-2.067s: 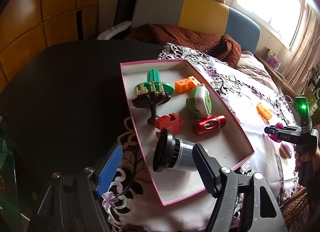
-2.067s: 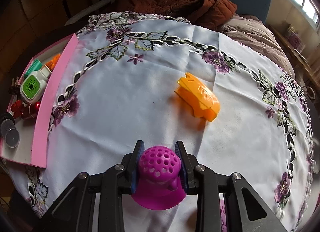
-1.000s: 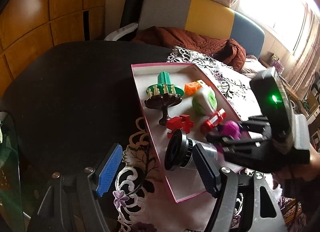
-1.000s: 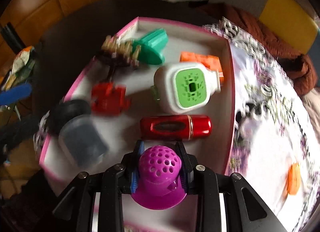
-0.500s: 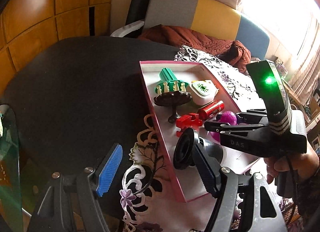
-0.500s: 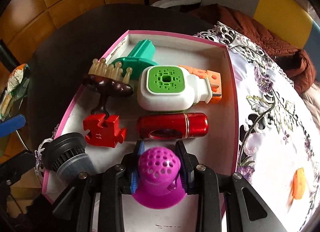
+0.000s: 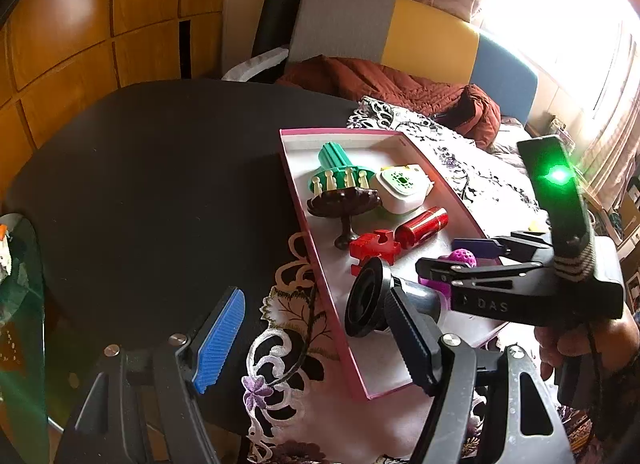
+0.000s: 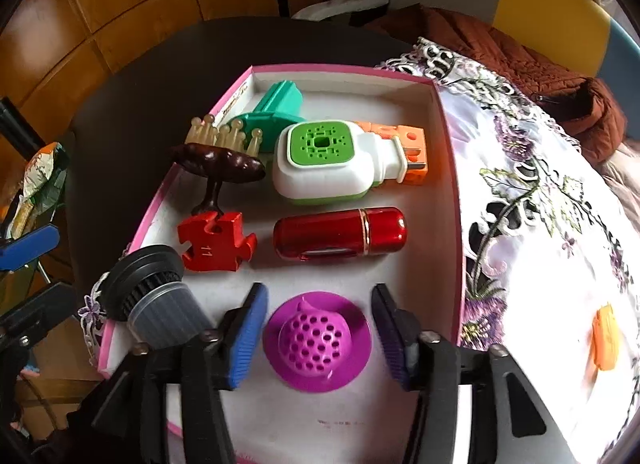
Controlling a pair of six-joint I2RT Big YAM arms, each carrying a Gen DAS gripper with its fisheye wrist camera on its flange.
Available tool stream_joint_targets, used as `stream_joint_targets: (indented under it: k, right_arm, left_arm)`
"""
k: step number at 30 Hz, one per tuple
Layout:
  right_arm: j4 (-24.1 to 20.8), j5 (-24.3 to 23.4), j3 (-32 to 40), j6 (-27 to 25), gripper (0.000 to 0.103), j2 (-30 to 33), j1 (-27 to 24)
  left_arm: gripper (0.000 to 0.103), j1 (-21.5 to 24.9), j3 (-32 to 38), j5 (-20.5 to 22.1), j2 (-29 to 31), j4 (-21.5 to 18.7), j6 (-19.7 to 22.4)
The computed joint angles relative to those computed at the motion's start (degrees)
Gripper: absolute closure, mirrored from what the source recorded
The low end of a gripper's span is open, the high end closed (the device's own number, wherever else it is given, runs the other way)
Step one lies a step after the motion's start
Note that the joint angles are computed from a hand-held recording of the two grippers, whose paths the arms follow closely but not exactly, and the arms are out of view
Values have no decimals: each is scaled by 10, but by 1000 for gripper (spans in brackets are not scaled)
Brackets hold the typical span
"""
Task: Organize rigid objects
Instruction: 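Move the left gripper to the yellow clip while the right gripper reaches the purple oval massager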
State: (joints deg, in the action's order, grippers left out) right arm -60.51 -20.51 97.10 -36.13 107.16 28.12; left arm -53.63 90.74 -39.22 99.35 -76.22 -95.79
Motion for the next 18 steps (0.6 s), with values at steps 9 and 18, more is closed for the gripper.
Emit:
stream_joint_targets:
  k: [9, 18]
  right_arm:
    - [73, -42, -58, 11, 30, -57, -19]
    - [103, -64, -72, 33, 25, -82, -48]
  left_arm:
    - [30, -2, 20, -6, 9, -27, -15]
    - [30, -3, 36, -10, 16, -39, -10]
